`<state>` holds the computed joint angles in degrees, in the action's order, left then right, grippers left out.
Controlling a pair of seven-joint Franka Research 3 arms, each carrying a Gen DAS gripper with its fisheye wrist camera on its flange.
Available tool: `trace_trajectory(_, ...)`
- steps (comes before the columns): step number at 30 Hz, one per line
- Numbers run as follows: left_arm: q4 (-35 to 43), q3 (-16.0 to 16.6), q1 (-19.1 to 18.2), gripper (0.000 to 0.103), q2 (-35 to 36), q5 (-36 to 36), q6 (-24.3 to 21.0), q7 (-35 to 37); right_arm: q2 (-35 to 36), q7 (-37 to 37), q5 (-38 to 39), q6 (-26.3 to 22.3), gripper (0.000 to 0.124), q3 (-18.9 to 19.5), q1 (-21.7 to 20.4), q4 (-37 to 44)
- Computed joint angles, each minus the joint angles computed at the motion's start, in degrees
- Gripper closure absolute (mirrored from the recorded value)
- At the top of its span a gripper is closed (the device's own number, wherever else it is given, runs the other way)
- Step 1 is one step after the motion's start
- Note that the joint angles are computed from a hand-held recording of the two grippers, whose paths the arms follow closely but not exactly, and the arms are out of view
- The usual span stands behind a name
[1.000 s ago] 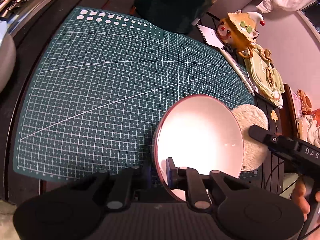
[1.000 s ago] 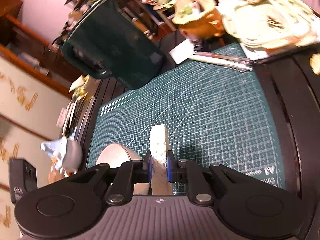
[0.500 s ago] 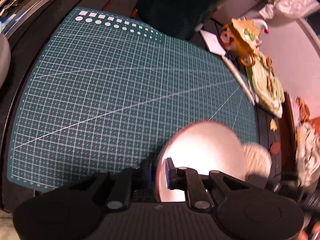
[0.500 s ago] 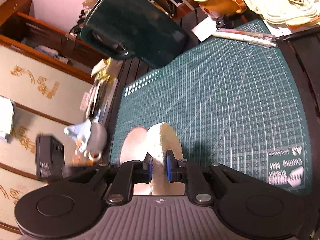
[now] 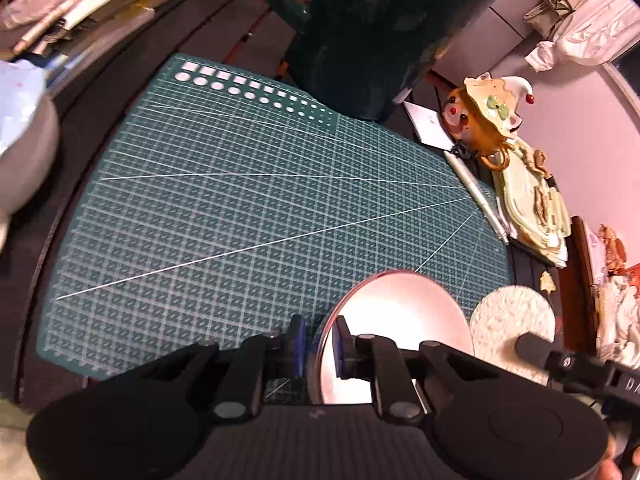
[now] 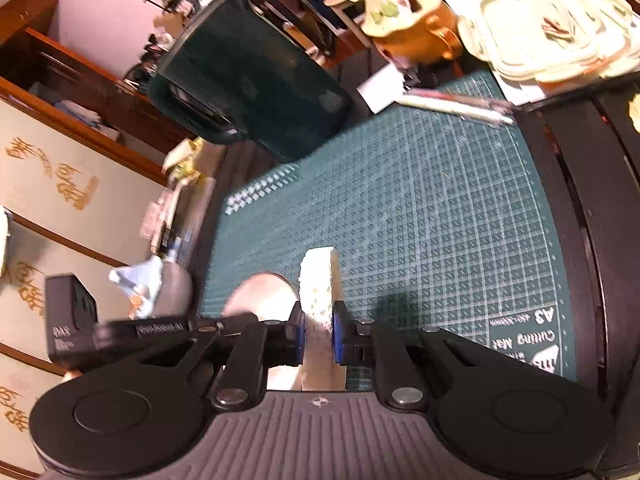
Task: Clean bowl
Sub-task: 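Hold the bowl with the left tool while the right tool wipes the sponge over the outside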
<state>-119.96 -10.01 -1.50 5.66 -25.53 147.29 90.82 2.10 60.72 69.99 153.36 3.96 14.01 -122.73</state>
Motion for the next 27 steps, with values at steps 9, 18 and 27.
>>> trace_trajectory(9, -3.70, 0.62, -1.68, 0.088, -2.86, 3.50, -1.83, -9.41, 4.34, 4.07, 6.87, -10.50, 0.111, -0.95, -3.04, 2.36)
trace_trajectory(18, -2.81, 0.15, -2.50, 0.091, -0.84, 9.80, -0.16, -11.74, 1.15, 0.10, 12.10, -7.35, 0.111, -0.38, -3.48, 1.10)
trace_trajectory(27, -2.37, -0.34, -1.69, 0.091, 0.30, 9.45, 2.84, -10.00, 4.25, 7.20, 4.30, -8.80, 0.111, -0.23, -2.81, 2.12)
